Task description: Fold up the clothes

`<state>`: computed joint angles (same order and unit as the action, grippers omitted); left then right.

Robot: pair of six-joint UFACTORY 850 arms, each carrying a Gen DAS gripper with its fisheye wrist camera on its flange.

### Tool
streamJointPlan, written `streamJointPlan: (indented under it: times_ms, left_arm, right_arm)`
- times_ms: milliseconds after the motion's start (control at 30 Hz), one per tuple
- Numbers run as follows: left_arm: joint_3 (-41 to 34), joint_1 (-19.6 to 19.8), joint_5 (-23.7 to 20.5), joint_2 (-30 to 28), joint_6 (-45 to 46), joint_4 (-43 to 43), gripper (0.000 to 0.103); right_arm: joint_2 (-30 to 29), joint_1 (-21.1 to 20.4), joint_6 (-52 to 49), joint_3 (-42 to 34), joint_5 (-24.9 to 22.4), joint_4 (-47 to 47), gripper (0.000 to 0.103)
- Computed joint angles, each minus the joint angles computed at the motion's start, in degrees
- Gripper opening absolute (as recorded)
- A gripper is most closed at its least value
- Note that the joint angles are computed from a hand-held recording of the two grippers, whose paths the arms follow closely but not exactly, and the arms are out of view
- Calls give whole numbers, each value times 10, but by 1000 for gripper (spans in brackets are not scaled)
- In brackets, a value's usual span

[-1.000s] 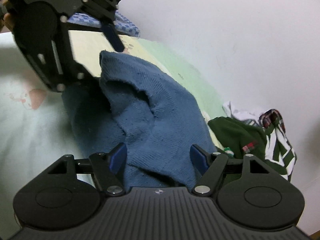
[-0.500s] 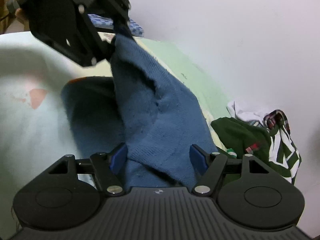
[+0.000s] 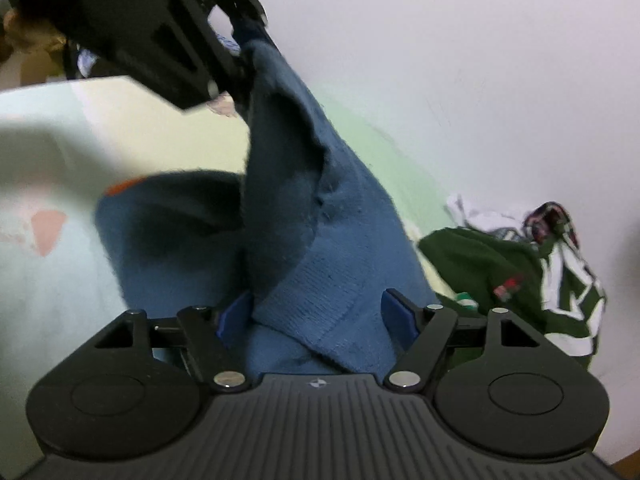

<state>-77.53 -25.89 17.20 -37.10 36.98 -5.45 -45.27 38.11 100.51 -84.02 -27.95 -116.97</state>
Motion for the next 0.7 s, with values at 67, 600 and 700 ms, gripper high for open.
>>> streamJointPlan:
  times_ms: [67, 600, 700]
  left_arm:
    - [1, 0, 1, 1, -9, 6, 28]
    - [4, -3, 13, 9, -15, -12, 27]
    - [9, -6, 19, 10, 11, -34, 27]
  right_arm:
    - [3, -6, 12, 1, 10, -3, 58]
    - [3, -6, 73, 9, -10, -29, 45]
    - [25, -18, 111, 21, 20, -36, 18]
